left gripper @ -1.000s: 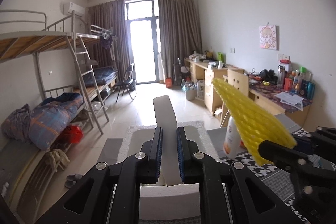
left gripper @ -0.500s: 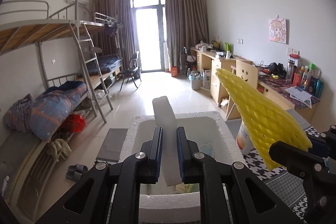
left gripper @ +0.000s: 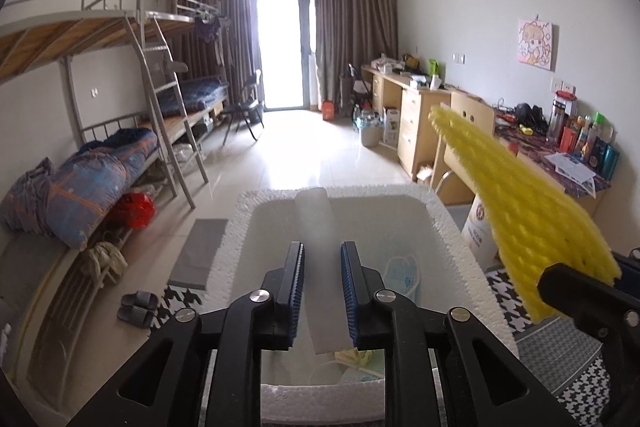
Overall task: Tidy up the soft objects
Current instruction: 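Lower the white tube into the foam box and open the left tool, then lower the yellow sponge into the foam box and open the right tool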
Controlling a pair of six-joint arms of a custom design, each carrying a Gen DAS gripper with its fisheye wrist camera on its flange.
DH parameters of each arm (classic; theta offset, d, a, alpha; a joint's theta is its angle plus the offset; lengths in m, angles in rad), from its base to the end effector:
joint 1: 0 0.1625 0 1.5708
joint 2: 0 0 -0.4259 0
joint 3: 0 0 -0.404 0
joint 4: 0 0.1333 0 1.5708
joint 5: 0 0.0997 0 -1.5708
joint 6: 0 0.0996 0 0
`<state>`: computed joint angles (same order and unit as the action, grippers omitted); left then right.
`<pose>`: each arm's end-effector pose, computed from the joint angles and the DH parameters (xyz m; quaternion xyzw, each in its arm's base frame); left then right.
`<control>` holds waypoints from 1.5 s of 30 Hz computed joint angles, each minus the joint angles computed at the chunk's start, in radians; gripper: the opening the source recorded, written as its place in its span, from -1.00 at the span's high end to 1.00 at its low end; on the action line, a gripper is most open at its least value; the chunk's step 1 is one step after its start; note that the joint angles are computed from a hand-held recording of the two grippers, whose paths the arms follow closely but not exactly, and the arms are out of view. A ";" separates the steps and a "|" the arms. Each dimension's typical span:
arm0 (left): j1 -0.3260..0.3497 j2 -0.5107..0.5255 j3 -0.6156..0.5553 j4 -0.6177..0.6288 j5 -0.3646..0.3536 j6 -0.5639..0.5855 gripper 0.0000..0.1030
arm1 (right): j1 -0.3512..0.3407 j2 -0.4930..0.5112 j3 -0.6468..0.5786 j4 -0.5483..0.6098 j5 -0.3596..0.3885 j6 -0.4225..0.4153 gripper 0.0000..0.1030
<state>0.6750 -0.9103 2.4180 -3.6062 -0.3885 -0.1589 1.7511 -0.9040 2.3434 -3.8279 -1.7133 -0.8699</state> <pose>-0.1651 -0.4209 0.1132 0.1531 0.8001 -0.4579 0.3560 0.1991 -0.4277 0.1020 0.4343 -0.8061 0.3511 0.1955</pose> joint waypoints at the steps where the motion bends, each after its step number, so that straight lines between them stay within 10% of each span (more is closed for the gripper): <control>1: 0.003 0.000 -0.002 0.005 -0.005 -0.006 0.61 | -0.001 0.001 -0.001 0.000 -0.001 -0.002 0.61; 4: 0.003 0.000 -0.004 0.017 0.002 -0.012 0.50 | 0.001 0.006 -0.007 0.003 -0.008 0.002 0.61; 8: -0.020 0.020 0.005 -0.022 0.051 0.004 -0.52 | 0.005 0.012 -0.016 0.005 -0.015 0.005 0.61; 12: -0.051 0.040 0.020 -0.111 0.096 0.041 -0.84 | 0.007 0.015 -0.021 0.004 -0.014 0.005 0.61; 45: -0.169 0.031 0.184 -0.330 0.278 0.011 -0.98 | 0.019 0.067 -0.105 0.135 -0.015 0.011 0.61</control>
